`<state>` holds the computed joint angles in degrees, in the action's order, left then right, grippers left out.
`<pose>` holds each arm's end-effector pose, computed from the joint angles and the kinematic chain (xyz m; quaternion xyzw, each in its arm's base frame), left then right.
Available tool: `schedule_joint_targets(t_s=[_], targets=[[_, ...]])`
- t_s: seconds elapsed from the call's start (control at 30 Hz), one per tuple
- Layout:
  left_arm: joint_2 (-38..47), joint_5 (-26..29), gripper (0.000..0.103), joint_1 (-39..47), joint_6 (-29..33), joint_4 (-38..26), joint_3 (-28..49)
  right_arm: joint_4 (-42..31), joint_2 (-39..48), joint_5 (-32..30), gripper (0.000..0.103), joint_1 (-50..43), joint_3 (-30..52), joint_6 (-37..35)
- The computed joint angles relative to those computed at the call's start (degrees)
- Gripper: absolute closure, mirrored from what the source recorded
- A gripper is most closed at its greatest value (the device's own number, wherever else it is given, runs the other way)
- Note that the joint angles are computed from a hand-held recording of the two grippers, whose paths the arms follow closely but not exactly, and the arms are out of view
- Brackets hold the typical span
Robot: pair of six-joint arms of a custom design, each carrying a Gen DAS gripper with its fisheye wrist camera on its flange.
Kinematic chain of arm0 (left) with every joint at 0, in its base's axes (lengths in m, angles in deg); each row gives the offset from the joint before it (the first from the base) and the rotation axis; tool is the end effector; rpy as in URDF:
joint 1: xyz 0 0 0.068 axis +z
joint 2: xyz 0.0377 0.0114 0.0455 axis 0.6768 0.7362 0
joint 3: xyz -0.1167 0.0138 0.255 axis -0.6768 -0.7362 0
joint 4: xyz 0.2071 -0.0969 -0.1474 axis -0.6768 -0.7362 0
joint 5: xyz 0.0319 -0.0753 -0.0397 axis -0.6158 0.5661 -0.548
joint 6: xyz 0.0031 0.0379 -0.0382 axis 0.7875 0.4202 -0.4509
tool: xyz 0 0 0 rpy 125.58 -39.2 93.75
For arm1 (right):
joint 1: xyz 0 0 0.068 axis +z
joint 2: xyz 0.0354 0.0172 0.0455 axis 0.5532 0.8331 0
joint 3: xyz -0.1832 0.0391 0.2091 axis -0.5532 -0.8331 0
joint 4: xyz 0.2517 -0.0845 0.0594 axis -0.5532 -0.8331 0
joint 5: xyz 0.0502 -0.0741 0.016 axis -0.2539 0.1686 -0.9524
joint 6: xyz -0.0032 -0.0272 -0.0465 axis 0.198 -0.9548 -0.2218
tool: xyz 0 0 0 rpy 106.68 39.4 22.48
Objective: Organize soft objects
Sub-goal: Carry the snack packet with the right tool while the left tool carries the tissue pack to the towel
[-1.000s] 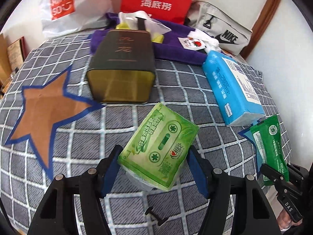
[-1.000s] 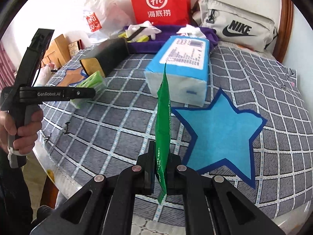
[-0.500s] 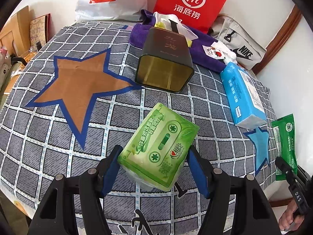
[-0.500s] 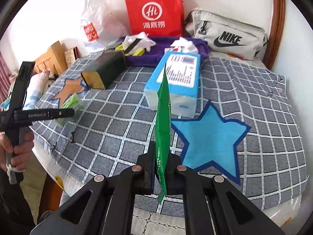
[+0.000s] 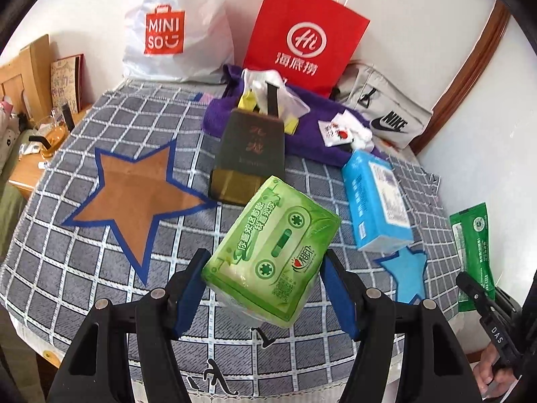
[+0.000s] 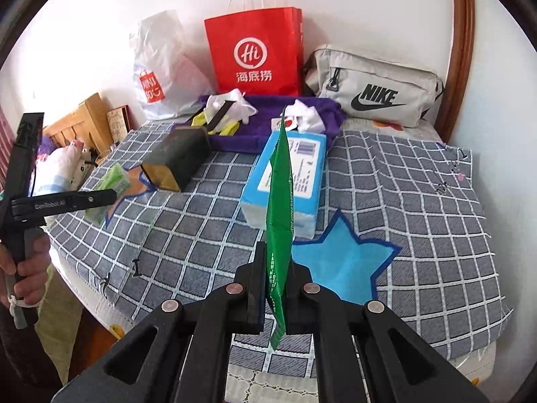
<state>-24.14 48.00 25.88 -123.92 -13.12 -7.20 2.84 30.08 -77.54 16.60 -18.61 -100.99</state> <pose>0.1417 -0.0364 0.1427 -0.2239 0.9185 -0.0848 0.3148 0.2295 -0.0491 0.1357 -0.2454 0.9000 0.1499 0.3276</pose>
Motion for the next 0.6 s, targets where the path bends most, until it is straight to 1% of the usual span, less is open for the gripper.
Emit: schedule_joint_targets(t_s=[0.17,0.33,0.5,0.6], targets=[[-1.4,-1.6,0.038,0.0,0.6,-4.2,4.4,-2.5,-0.6,-1.2,0.097,-1.1,3.0,0.4],[-1.5,-2.8,0.038,0.5,2.5,-6.6,9.2,-4.7,-0.6,-2.4,0.097,-1.1,6.9,2.0],[0.1,-4.2,0.038,0.8,4.0,-7.4,13.2,-5.2,-0.8,-3.6,0.096,-0.3,9.9,3.6],[1.4,-3.5,0.038,2.2,4.9,-7.0,14.8,-4.9,-0.5,-3.8,0.096,0.5,11.4,4.5]])
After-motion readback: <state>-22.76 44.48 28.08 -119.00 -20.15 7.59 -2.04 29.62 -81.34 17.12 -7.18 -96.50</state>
